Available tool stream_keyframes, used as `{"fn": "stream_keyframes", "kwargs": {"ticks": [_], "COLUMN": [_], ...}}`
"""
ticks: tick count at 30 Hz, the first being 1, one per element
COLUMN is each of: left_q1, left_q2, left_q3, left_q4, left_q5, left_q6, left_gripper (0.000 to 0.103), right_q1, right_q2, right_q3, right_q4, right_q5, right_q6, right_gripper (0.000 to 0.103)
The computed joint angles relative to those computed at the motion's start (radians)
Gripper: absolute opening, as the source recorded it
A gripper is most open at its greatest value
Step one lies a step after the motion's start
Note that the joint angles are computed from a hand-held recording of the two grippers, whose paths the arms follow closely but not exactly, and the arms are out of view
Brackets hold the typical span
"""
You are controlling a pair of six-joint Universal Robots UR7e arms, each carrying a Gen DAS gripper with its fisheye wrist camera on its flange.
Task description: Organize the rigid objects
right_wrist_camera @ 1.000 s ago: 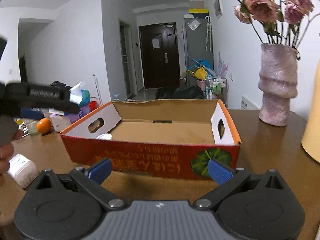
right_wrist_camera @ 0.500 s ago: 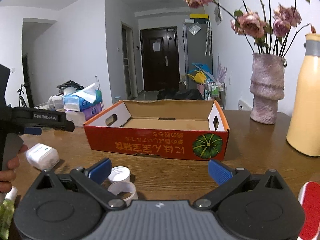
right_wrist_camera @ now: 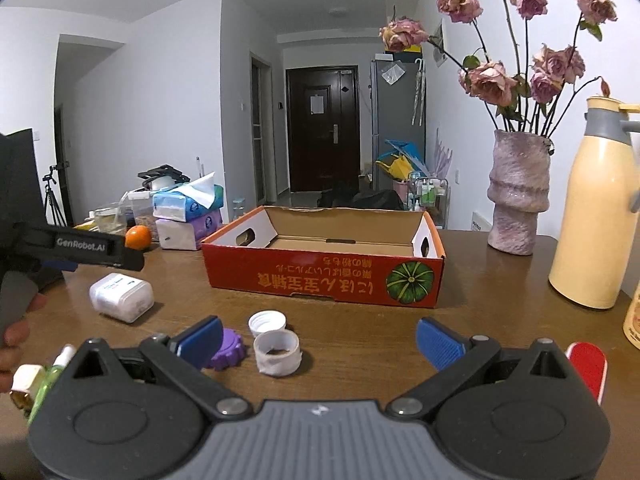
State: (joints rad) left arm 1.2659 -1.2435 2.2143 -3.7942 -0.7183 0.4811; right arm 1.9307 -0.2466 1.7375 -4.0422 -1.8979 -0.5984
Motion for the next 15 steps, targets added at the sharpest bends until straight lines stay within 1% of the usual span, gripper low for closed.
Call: {"fn": "stream_keyframes", "kwargs": {"ticks": [15], "left_q1": [-0.105], "left_q2": [-0.101], "left_q3": [0.233], "left_q4": [-0.084], "left_q5": [0.078], "left_q6": [-0.045], "left_gripper": [0.103], "right_q1": [0.031], "right_q2": [-0.023], "right_q3": [0.166], "right_q4": [-0.153], "right_q5": [-0.023], "right_q6": [-0.004], "right_gripper": [0.103]}}
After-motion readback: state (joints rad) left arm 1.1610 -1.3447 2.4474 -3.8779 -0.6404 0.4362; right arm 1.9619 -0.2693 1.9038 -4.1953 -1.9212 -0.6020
